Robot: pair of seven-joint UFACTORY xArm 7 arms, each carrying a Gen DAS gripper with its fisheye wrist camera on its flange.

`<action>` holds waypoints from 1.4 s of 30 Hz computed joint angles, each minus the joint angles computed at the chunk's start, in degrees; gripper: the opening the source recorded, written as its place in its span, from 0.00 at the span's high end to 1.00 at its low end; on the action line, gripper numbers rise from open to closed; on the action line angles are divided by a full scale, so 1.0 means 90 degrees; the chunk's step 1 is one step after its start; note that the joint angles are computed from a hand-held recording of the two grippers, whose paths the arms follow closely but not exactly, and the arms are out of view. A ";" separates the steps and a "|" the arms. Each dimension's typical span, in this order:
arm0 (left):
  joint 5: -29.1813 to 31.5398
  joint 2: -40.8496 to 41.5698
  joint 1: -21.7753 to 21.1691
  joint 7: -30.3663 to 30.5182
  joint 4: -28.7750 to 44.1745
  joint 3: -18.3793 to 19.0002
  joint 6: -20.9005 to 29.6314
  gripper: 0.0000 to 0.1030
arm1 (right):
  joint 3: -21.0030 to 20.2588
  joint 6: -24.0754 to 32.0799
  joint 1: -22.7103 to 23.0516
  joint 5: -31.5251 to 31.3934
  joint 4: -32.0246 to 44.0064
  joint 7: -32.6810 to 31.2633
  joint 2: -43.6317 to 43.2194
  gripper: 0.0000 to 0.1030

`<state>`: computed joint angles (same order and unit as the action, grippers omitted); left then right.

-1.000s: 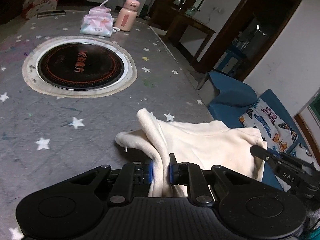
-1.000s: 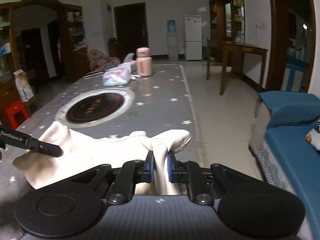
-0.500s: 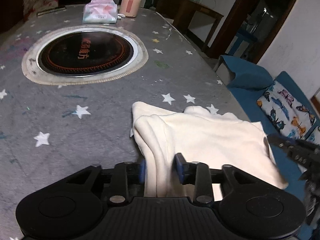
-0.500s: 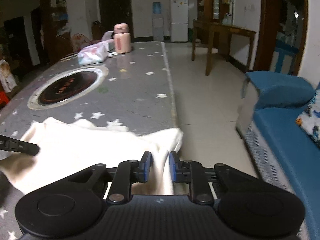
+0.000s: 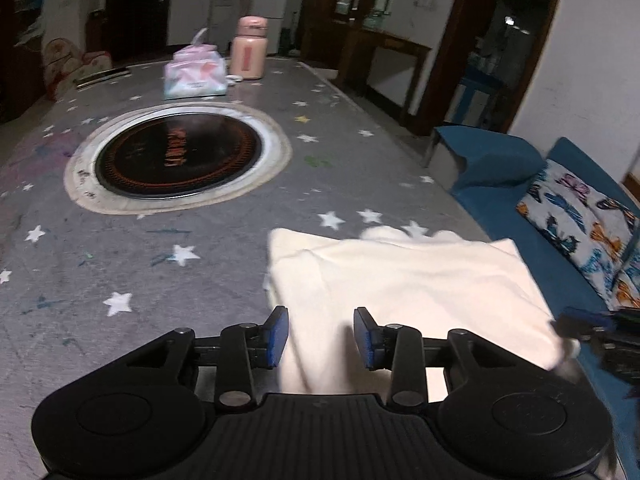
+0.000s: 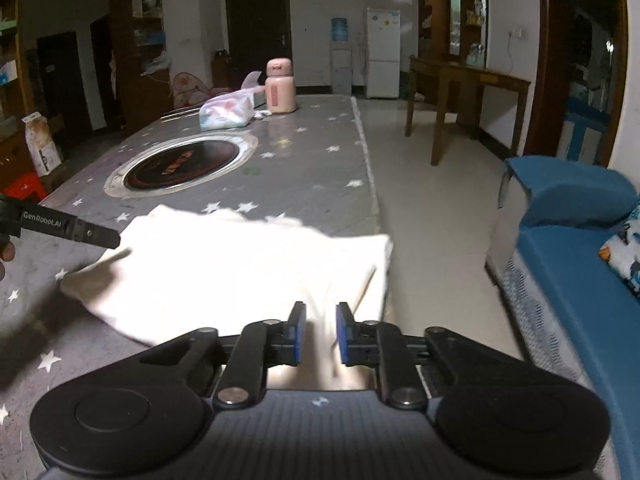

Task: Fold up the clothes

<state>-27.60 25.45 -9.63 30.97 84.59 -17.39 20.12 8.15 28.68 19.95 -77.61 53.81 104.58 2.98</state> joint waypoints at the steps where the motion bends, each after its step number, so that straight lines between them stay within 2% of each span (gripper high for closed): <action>1: -0.0059 -0.0014 0.0056 0.0127 -0.0038 -0.0086 0.0016 0.64 | 0.0001 -0.0027 -0.0001 0.0035 0.0017 -0.0029 0.0060 0.89; 3: -0.0123 -0.0031 0.0106 0.0365 -0.0098 -0.0176 0.0050 0.65 | 0.0004 0.0071 0.0036 0.0184 0.0016 -0.0191 0.0168 0.91; 5: -0.0062 -0.0020 0.0038 0.0404 -0.0139 -0.0110 0.0043 0.65 | -0.0044 0.0009 0.0050 0.0090 -0.0033 -0.0027 0.0206 0.91; 11: 0.0190 0.0102 -0.0099 0.0240 -0.0048 0.0046 0.0094 0.65 | -0.0065 0.0046 0.0072 -0.0058 0.0114 0.0040 0.0124 0.91; 19: 0.0457 0.0160 -0.0182 0.0074 -0.0026 0.0119 0.0087 0.64 | -0.0243 -0.0333 0.0037 -0.0140 0.0407 0.0110 0.0604 0.91; 23: 0.0472 0.0122 -0.0175 -0.0024 -0.0077 0.0093 0.0051 0.58 | -0.0248 -0.0181 0.0123 -0.0037 0.0395 0.0116 0.0513 0.86; 25: 0.0534 0.0067 -0.0211 -0.0076 -0.0145 0.0122 -0.0012 0.51 | -0.0227 -0.0114 0.0166 -0.0045 0.0395 0.0152 0.0500 0.80; 27: 0.0594 0.0017 -0.0227 -0.0122 -0.0219 0.0146 -0.0078 0.47 | -0.0193 0.0002 0.0226 -0.0059 0.0395 0.0246 0.0481 0.63; 30: 0.0598 -0.0080 -0.0192 -0.0154 -0.0368 0.0126 -0.0178 0.41 | -0.0154 0.0090 0.0288 -0.0164 0.0390 0.0447 0.0440 0.48; 35: 0.0508 -0.0284 -0.0097 -0.0113 -0.0670 0.0049 -0.0358 0.31 | -0.0048 0.0312 0.0402 -0.0231 0.0379 0.0615 0.0410 0.33; 37: 0.0383 -0.0381 -0.0001 0.0042 -0.0816 -0.0050 -0.0441 0.23 | -0.0014 0.0378 0.0451 -0.0232 0.0396 0.0653 0.0434 0.27; 39: 0.0299 -0.0475 0.0028 0.0141 -0.0974 -0.0086 -0.0582 0.16 | 0.0018 0.0471 0.0513 -0.0216 0.0420 0.0684 0.0463 0.16; 42: 0.0116 -0.0598 0.0141 0.0383 -0.1158 -0.0202 -0.0687 0.11 | 0.0061 0.0693 0.0635 -0.0232 0.0444 0.0818 0.0493 0.15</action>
